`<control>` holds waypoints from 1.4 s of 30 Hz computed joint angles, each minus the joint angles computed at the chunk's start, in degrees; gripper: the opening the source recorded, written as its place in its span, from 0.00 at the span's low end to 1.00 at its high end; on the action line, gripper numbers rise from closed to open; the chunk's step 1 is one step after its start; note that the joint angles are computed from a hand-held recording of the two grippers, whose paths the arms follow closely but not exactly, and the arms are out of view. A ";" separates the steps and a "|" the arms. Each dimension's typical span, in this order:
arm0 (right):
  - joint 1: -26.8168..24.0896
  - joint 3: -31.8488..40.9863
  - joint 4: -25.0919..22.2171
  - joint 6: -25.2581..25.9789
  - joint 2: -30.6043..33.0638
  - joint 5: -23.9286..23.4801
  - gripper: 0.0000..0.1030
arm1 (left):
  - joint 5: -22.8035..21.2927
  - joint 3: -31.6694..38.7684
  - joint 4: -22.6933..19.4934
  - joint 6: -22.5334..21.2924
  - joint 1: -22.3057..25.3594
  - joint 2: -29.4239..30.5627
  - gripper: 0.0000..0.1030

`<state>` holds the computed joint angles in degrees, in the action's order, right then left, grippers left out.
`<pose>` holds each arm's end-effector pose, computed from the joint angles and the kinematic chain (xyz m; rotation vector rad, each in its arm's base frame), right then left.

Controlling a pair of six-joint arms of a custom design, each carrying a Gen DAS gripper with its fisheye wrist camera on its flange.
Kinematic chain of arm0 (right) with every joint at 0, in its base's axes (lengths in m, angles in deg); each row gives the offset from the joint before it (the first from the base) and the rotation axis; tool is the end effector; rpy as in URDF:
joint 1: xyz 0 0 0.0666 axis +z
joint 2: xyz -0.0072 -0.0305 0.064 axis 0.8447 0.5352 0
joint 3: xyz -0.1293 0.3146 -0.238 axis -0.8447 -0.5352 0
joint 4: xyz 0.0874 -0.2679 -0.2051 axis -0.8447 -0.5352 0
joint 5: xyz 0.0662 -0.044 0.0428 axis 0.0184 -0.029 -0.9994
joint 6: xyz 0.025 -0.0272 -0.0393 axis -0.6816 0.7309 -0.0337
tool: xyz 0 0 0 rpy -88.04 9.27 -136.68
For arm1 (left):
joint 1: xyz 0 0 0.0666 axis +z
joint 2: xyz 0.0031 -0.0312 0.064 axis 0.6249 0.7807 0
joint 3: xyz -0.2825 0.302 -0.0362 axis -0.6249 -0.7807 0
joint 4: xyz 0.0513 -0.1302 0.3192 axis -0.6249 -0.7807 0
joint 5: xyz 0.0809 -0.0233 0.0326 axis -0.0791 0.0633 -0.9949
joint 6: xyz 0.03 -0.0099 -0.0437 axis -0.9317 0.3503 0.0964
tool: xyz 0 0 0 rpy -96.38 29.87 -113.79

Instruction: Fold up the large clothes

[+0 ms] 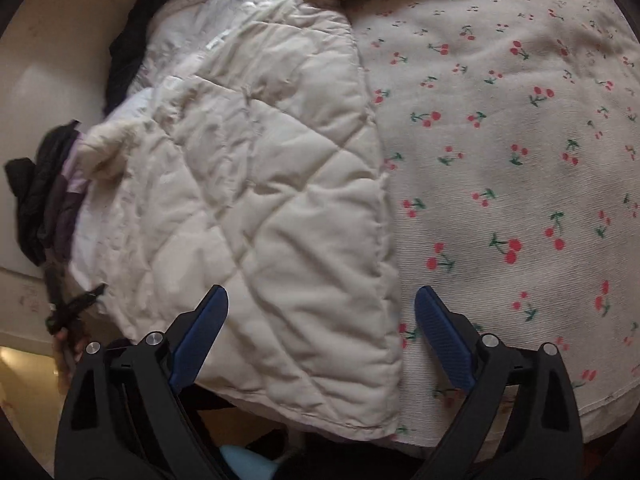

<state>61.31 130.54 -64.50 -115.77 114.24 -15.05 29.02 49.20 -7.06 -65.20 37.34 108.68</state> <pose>0.3337 0.0364 0.3367 0.4512 2.4020 0.8498 0.4879 -0.0186 0.4835 0.1592 2.8147 -0.2644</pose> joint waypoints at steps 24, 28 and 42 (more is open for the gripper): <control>-17.33 -6.43 5.09 1.31 -9.80 -13.18 0.64 | -0.46 0.60 -3.47 -7.86 7.46 -6.82 0.37; -30.89 -7.65 27.56 -16.33 -4.41 -19.56 0.72 | 1.57 4.30 5.70 -0.81 2.78 -5.81 0.64; -41.77 18.80 35.66 -33.06 28.78 -8.74 0.73 | -8.06 22.33 32.88 23.31 -20.48 17.10 0.85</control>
